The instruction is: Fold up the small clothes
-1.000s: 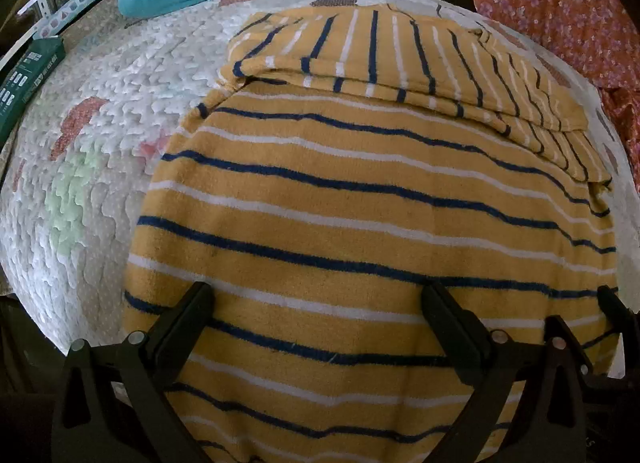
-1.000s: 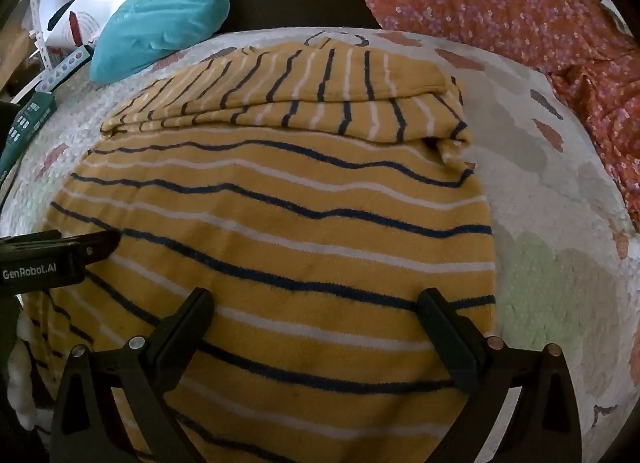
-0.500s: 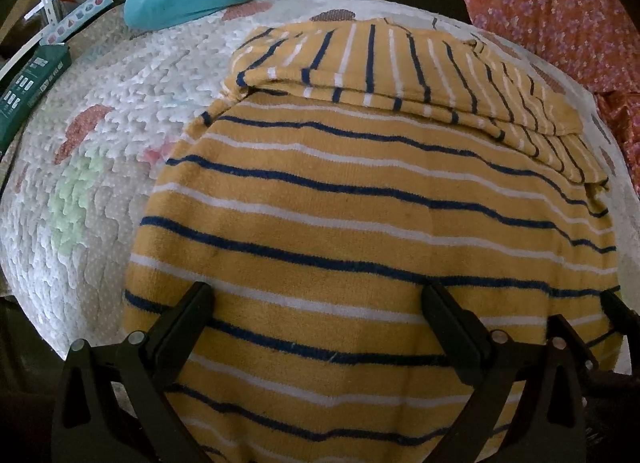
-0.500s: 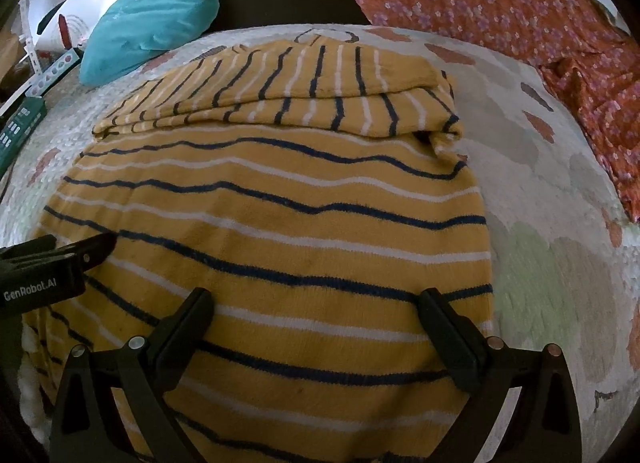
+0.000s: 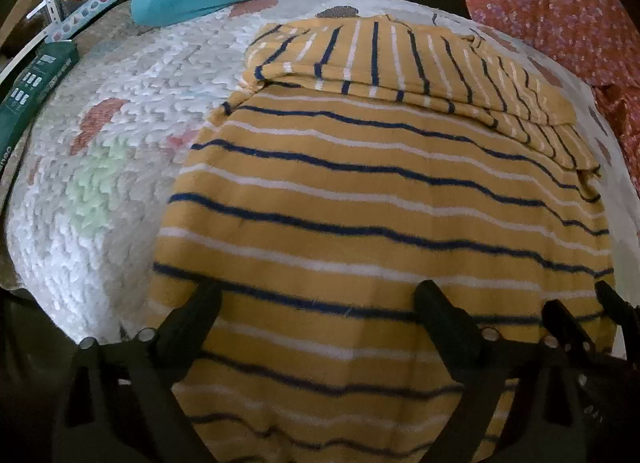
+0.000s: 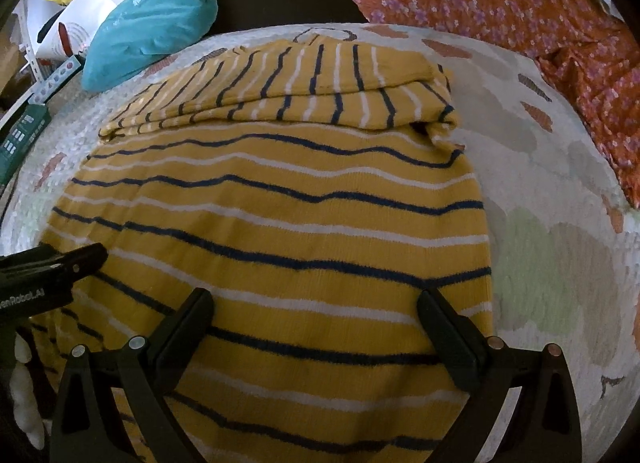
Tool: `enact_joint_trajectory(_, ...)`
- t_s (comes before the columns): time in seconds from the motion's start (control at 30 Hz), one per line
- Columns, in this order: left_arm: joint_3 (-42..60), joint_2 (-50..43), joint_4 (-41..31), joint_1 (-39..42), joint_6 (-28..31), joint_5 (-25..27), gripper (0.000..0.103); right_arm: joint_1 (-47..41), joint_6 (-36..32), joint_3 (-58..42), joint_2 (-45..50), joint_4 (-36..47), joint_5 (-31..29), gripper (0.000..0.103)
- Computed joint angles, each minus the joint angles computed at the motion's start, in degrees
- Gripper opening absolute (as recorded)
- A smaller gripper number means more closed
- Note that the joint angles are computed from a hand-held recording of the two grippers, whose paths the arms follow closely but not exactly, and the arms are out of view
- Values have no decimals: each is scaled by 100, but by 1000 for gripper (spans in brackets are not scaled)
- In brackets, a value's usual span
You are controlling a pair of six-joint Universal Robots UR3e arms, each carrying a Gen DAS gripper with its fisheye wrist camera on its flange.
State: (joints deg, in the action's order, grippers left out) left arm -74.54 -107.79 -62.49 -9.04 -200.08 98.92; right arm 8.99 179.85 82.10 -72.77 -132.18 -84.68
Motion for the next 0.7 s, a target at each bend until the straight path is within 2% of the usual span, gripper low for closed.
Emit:
enact_joint_trajectory(0.07,-171,171,60,-30,-11,85,94,23,13,24,-50,82,-1,103)
enact_joint_trajectory(0.2,-597,635,376,-59,27,294,93,44,-387,-319,-57,866,-38,103)
enact_joint_trajectory(0.3,-898,961,635,-107,108,563,93,36,-588,-176,-263,1100,-42,103)
enact_joint_trajectory(0.37,-977,1086,758,-148,178,786,93,6,-632,129,-501,1046,-26,103)
enact_joint_trajectory(0.53,-836,1180,1254,-218,286,1342,94,35,-806,1225,-1083,171,-108,103)
enact_joint_trajectory(0.63,-229,929,1175,41,391,1068,100,-85,-904,1672,-1291,-296,56,103)
enact_joint_trajectory(0.7,515,556,769,261,437,841,100,-35,-942,1377,-1211,20,-52,98)
